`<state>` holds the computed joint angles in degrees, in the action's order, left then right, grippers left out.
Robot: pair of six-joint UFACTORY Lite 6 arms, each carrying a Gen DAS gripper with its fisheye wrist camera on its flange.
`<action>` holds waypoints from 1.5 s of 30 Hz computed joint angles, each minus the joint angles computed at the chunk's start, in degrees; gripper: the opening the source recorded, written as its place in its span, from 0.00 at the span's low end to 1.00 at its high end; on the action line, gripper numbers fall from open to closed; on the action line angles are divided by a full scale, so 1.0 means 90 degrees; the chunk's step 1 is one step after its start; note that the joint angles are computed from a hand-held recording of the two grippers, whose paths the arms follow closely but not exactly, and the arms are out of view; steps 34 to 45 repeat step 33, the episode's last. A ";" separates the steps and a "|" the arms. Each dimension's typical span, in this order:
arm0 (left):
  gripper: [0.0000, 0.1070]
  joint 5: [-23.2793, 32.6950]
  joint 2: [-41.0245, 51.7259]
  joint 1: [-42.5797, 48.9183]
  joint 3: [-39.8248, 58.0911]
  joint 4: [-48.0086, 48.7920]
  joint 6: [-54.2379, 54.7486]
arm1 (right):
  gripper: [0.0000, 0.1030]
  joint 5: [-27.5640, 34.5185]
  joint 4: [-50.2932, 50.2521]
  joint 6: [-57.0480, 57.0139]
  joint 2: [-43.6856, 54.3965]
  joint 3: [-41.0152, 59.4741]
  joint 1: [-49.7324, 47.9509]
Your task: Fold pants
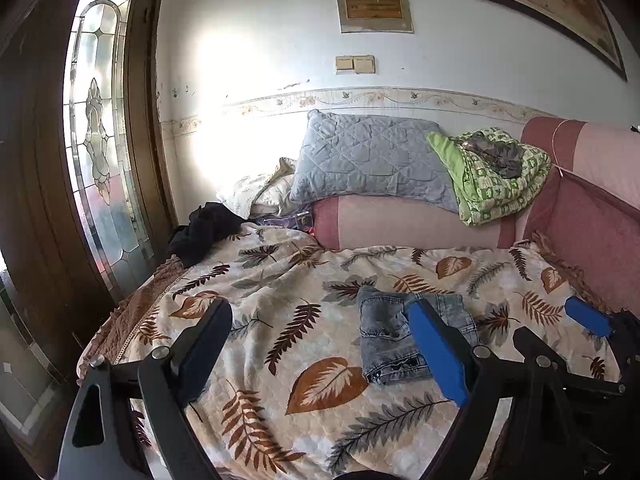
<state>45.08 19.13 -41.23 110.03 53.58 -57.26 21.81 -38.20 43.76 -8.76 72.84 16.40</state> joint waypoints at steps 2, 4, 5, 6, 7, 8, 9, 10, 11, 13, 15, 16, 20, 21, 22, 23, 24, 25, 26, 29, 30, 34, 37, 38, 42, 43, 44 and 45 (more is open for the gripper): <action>0.85 -0.0002 0.0019 -0.0011 0.0002 0.0006 0.0005 | 0.74 -0.0052 0.0095 -0.0074 -0.0005 -0.0036 -0.0060; 0.85 0.0005 0.0037 -0.0012 0.0014 -0.0014 0.0016 | 0.74 -0.0093 0.0140 -0.0109 -0.0008 -0.0065 -0.0110; 0.85 0.0000 0.0041 -0.0009 0.0014 -0.0041 0.0027 | 0.74 -0.0114 0.0161 -0.0128 -0.0015 -0.0086 -0.0134; 0.85 -0.0018 0.0041 0.0001 0.0003 -0.0060 0.0034 | 0.74 -0.0131 0.0166 -0.0130 -0.0019 -0.0104 -0.0147; 0.85 -0.0023 0.0045 0.0002 -0.0005 -0.0063 0.0032 | 0.74 -0.0146 0.0151 -0.0108 -0.0032 -0.0134 -0.0152; 0.85 -0.0035 0.0050 0.0016 -0.0008 -0.0076 0.0045 | 0.74 -0.0148 0.0129 -0.0076 -0.0026 -0.0144 -0.0145; 0.85 -0.0041 0.0057 0.0020 -0.0010 -0.0089 0.0052 | 0.74 -0.0160 0.0157 -0.0098 -0.0015 -0.0151 -0.0156; 0.85 -0.0058 0.0058 0.0029 -0.0021 -0.0101 0.0059 | 0.74 -0.0174 0.0198 -0.0132 -0.0010 -0.0161 -0.0171; 0.85 -0.0073 0.0063 0.0035 -0.0028 -0.0105 0.0063 | 0.74 -0.0168 0.0152 -0.0075 -0.0014 -0.0177 -0.0152; 0.85 -0.0090 0.0077 0.0046 -0.0037 -0.0124 0.0080 | 0.74 -0.0196 0.0152 -0.0086 -0.0001 -0.0196 -0.0177; 0.85 -0.0099 0.0103 0.0061 -0.0019 -0.0175 0.0114 | 0.74 -0.0212 0.0172 -0.0106 0.0014 -0.0198 -0.0196; 0.85 -0.0109 0.0113 0.0069 -0.0007 -0.0201 0.0127 | 0.74 -0.0214 0.0168 -0.0100 0.0017 -0.0196 -0.0195; 0.85 -0.0174 0.0139 0.0152 0.0028 -0.0335 0.0220 | 0.74 -0.0230 0.0136 -0.0076 0.0036 -0.0197 -0.0206; 0.85 -0.0188 0.0149 0.0169 0.0037 -0.0358 0.0236 | 0.74 -0.0219 0.0142 -0.0075 0.0038 -0.0185 -0.0192; 0.85 -0.0180 0.0143 0.0165 0.0037 -0.0363 0.0254 | 0.74 -0.0218 0.0148 -0.0073 0.0043 -0.0182 -0.0192; 0.85 -0.0188 0.0163 0.0184 0.0063 -0.0406 0.0290 | 0.74 -0.0233 0.0181 -0.0095 0.0058 -0.0180 -0.0203; 0.85 -0.0215 0.0184 0.0207 0.0081 -0.0433 0.0307 | 0.74 -0.0250 0.0238 -0.0145 0.0097 -0.0161 -0.0219; 0.85 -0.0225 0.0204 0.0221 0.0105 -0.0443 0.0313 | 0.74 -0.0255 0.0283 -0.0182 0.0172 -0.0103 -0.0220; 0.85 -0.0242 0.0239 0.0238 0.0140 -0.0454 0.0318 | 0.74 -0.0270 0.0310 -0.0205 0.0222 -0.0073 -0.0227; 0.85 -0.0406 0.0340 0.0321 0.0216 -0.0539 0.0364 | 0.74 -0.0303 0.0272 -0.0174 0.0409 0.0054 -0.0221; 0.85 -0.0462 0.0368 0.0337 0.0215 -0.0479 0.0302 | 0.74 -0.0323 0.0274 -0.0177 0.0465 0.0086 -0.0228; 0.85 -0.0465 0.0686 0.0457 0.0516 -0.0622 0.0462 | 0.74 -0.0392 0.0320 -0.0208 0.0695 0.0212 -0.0286; 0.85 -0.0465 0.0686 0.0457 0.0516 -0.0622 0.0462 | 0.74 -0.0392 0.0320 -0.0208 0.0695 0.0212 -0.0286; 0.85 -0.0465 0.0686 0.0457 0.0516 -0.0622 0.0462 | 0.74 -0.0392 0.0320 -0.0208 0.0695 0.0212 -0.0286; 0.85 -0.0465 0.0686 0.0457 0.0516 -0.0622 0.0462 | 0.74 -0.0392 0.0320 -0.0208 0.0695 0.0212 -0.0286; 0.85 -0.0465 0.0686 0.0457 0.0516 -0.0622 0.0462 | 0.74 -0.0392 0.0320 -0.0208 0.0695 0.0212 -0.0286; 0.85 -0.0465 0.0686 0.0457 0.0516 -0.0622 0.0462 | 0.74 -0.0392 0.0320 -0.0208 0.0695 0.0212 -0.0286; 0.85 -0.0465 0.0686 0.0457 0.0516 -0.0622 0.0462 | 0.74 -0.0392 0.0320 -0.0208 0.0695 0.0212 -0.0286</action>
